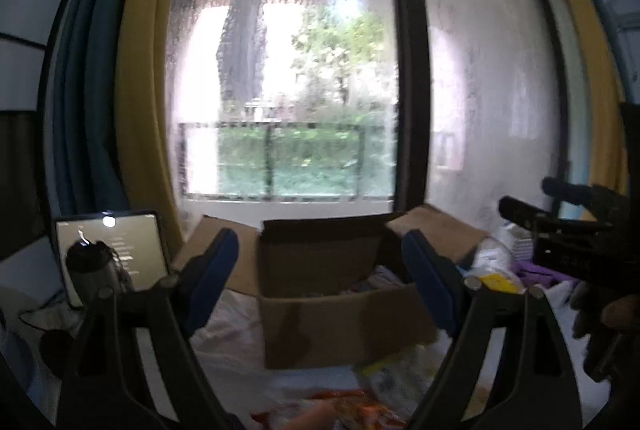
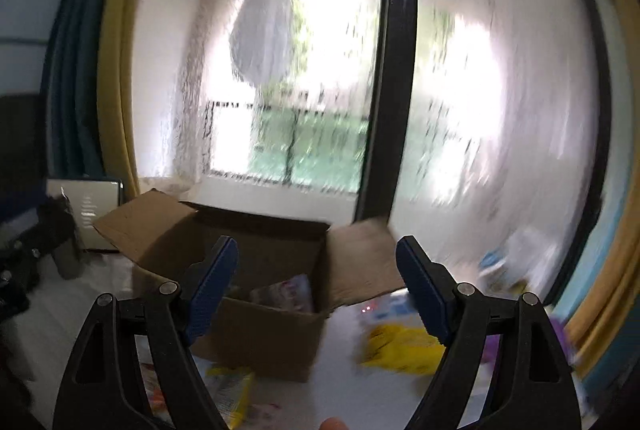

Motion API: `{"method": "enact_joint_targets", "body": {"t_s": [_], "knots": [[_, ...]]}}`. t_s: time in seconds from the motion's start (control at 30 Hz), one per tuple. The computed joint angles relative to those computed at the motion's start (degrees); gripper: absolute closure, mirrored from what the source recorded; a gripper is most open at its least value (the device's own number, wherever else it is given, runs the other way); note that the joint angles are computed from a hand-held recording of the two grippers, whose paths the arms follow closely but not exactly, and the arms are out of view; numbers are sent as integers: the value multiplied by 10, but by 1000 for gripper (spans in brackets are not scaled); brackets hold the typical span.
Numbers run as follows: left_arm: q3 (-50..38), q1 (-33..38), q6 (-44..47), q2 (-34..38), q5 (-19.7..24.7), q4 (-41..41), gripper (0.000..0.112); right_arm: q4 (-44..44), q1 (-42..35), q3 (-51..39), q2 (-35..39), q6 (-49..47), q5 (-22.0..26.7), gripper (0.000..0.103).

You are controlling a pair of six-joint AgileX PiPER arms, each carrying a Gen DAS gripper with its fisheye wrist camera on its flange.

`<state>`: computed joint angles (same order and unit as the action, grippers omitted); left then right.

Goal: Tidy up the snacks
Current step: 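Withdraw both tools from the box back toward the snack pile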

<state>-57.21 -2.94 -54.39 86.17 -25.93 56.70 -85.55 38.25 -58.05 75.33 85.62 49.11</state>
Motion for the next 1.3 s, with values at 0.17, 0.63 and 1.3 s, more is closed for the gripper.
{"method": "enact_joint_targets", "body": {"t_s": [0.17,0.63,1.3], "knots": [[100,36,28,-61,-81,-26,27,29,47,46,-53,0,36,19],[216,-15,34,-122,-35,10,27,42,140,208,-176,118,102,19],[272,-85,67,-38,60,-35,27,109,109,314,-134,203,-77,19]]}}
